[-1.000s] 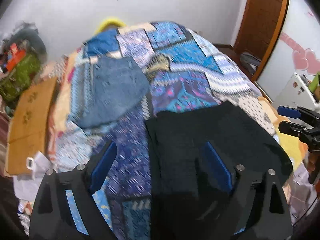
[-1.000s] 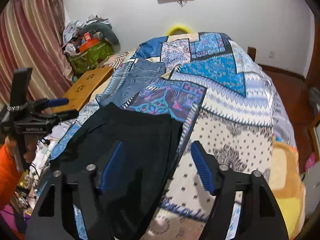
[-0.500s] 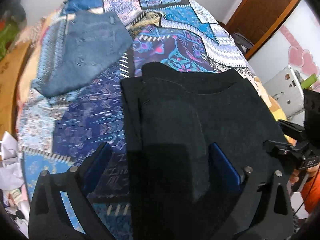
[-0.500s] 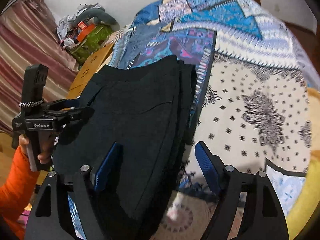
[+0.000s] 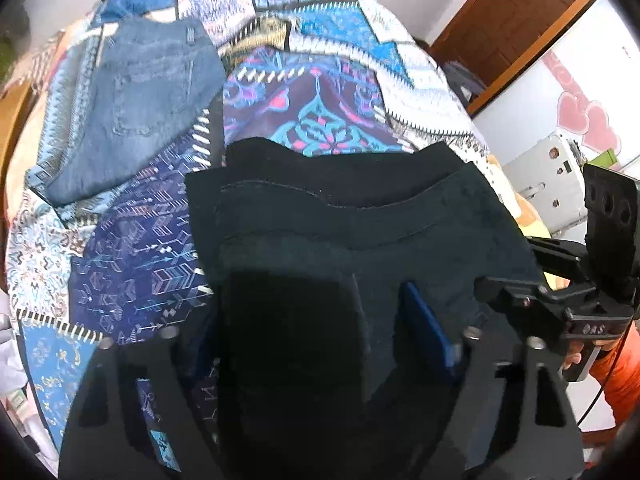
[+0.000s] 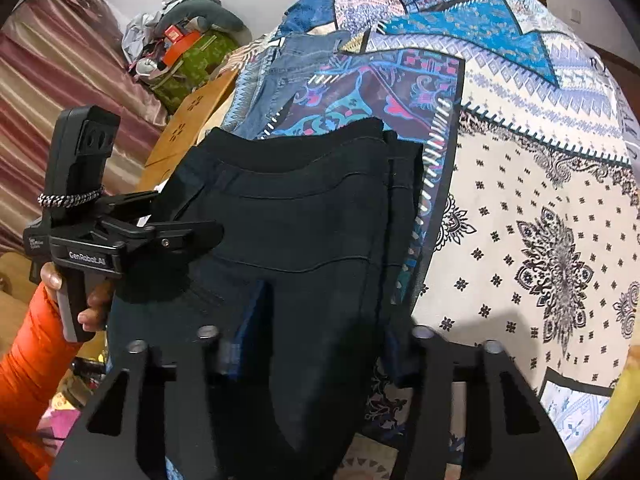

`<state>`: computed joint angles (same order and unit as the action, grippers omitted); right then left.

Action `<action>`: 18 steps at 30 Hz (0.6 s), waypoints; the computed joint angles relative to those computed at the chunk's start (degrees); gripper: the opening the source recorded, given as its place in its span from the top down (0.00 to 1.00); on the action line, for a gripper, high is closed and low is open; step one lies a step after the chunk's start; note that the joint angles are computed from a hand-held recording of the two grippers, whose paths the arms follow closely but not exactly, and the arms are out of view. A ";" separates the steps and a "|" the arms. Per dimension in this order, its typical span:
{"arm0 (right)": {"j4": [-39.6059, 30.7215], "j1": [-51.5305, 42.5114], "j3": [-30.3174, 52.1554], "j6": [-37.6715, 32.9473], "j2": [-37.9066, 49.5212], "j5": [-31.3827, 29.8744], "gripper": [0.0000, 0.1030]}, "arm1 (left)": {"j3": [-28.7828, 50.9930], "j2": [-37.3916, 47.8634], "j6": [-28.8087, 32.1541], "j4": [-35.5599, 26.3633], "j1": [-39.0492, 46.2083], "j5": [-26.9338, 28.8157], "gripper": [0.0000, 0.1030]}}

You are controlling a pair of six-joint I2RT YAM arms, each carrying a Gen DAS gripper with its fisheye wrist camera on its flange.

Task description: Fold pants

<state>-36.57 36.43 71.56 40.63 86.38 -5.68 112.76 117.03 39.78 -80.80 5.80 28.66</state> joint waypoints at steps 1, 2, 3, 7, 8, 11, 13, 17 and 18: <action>-0.15 0.17 0.07 0.06 -0.31 0.73 0.75 | -0.99 -1.05 0.14 0.78 0.45 0.48 0.34; -0.27 0.57 0.11 0.25 -0.79 1.47 0.76 | -2.11 -2.26 0.22 1.69 0.89 0.66 0.38; -0.62 0.68 0.38 0.15 -0.90 1.77 0.78 | -2.25 -2.69 0.25 1.78 1.12 0.76 0.44; -2.77 2.48 2.36 -1.10 -0.67 4.76 0.81 | -2.78 -4.98 1.27 1.23 2.30 1.52 0.59; -3.39 3.10 3.06 -1.31 -0.71 5.69 0.82 | -3.46 -6.01 1.53 1.61 2.37 1.71 0.61; -5.02 4.87 5.98 -2.23 -0.29 9.16 0.83 | -4.63 -9.46 2.85 2.25 2.89 2.76 0.68; -5.96 5.43 8.38 -3.20 0.31 10.92 0.83 | -3.28 -10.48 3.06 1.70 3.67 3.82 0.69; -7.11 5.10 13.96 -5.84 2.13 13.04 0.83 | 3.65 -9.22 1.65 0.00 5.56 6.22 0.69; -7.64 4.92 16.30 -6.87 3.30 13.65 0.83 | 5.37 -8.86 1.21 0.28 5.95 6.71 0.69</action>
<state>-44.21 41.35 87.86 33.77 89.68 7.98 118.13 108.17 40.99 -80.52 11.75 35.37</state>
